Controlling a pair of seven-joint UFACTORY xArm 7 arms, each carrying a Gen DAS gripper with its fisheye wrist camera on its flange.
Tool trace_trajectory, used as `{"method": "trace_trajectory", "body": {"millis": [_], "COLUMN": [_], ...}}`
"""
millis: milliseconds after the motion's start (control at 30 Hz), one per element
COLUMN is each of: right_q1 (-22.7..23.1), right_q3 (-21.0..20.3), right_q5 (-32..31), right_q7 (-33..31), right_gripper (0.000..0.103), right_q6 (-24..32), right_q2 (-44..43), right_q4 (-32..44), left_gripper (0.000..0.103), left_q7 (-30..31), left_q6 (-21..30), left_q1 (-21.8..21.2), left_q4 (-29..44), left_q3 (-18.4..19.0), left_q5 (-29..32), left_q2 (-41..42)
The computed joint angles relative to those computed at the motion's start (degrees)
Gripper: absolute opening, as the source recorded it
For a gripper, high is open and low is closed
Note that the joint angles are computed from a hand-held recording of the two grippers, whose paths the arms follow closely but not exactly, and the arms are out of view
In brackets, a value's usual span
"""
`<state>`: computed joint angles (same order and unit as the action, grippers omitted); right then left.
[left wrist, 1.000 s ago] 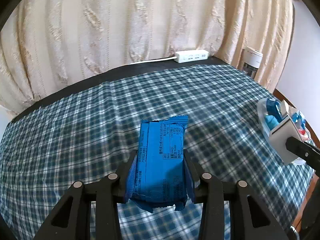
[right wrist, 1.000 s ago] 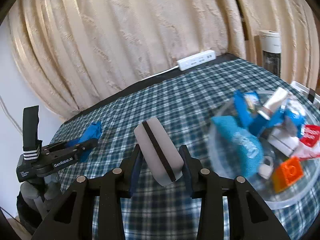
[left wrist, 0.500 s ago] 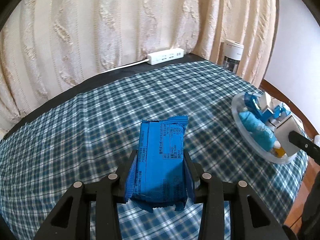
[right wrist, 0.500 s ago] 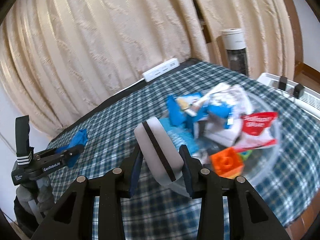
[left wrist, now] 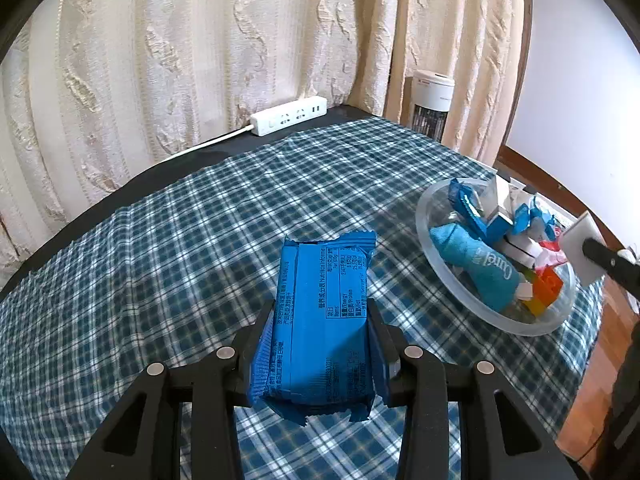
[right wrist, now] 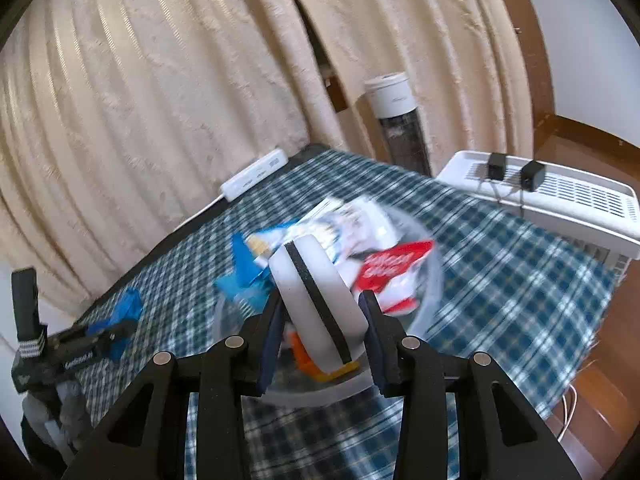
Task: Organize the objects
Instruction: 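Carry the white eraser into the clear bowl and open the right tool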
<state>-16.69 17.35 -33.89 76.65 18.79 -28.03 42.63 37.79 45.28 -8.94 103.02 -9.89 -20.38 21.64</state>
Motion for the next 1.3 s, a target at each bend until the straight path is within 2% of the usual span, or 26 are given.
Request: {"method": "trace_trajectory", "body": {"millis": [167,233,400,533,733,1000,1067,1200,1300], "right_q1": [-2.27,-2.23,-0.6,0.73,-0.32,-0.73,-1.96,-4.42,-3.13], "right_q3": [-0.2,-1.45,-5.49,-7.58,-7.13,-6.63,-5.27,-0.72,-0.69], "right_q5": [-0.81,0.4,8.23,14.97,19.09,16.68,13.43,1.2,-3.46], "right_q7": [2.24,2.85,2.34,0.64,-1.09,-2.73,-1.03,3.14,4.12], "right_gripper": [0.04,0.04,0.04,0.04,0.04,0.04,0.04,0.041,0.06], "right_q6": [-0.84,-2.76,-8.94,-10.91,-11.24,-8.15,-6.09,3.1,5.38], "right_q2": [-0.16,0.54,2.29,3.85,5.87,9.78,9.78,9.55,9.53], "right_q4": [0.27,-0.01,-2.46,-3.53,-2.62,1.8,2.87,6.83,7.64], "left_gripper": [0.044,0.044,0.044,0.044,0.044,0.044,0.044,0.044,0.044], "left_q7": [-0.16,-0.26,-0.7,-0.89,-0.77,0.5,1.07,2.56,3.26], "left_q6": [0.27,0.32,0.6,0.8,1.38,1.9,2.03,2.2,3.77], "left_q1": [-0.43,-0.57,-0.84,-0.95,-1.01,-0.98,-0.99,-1.19,-1.3], "left_q4": [-0.14,-0.12,0.24,0.64,1.53,1.67,1.56,0.57,0.7], "left_q3": [-0.21,-0.19,-0.1,-0.13,-0.31,-0.82,-0.99,-1.38,-1.6], "left_q5": [0.08,0.2,0.67,0.86,0.93,0.17,-0.21,-1.05,-1.85], "left_q2": [-0.08,-0.01,0.32,0.64,1.35,1.33,1.19,0.48,0.43]}}
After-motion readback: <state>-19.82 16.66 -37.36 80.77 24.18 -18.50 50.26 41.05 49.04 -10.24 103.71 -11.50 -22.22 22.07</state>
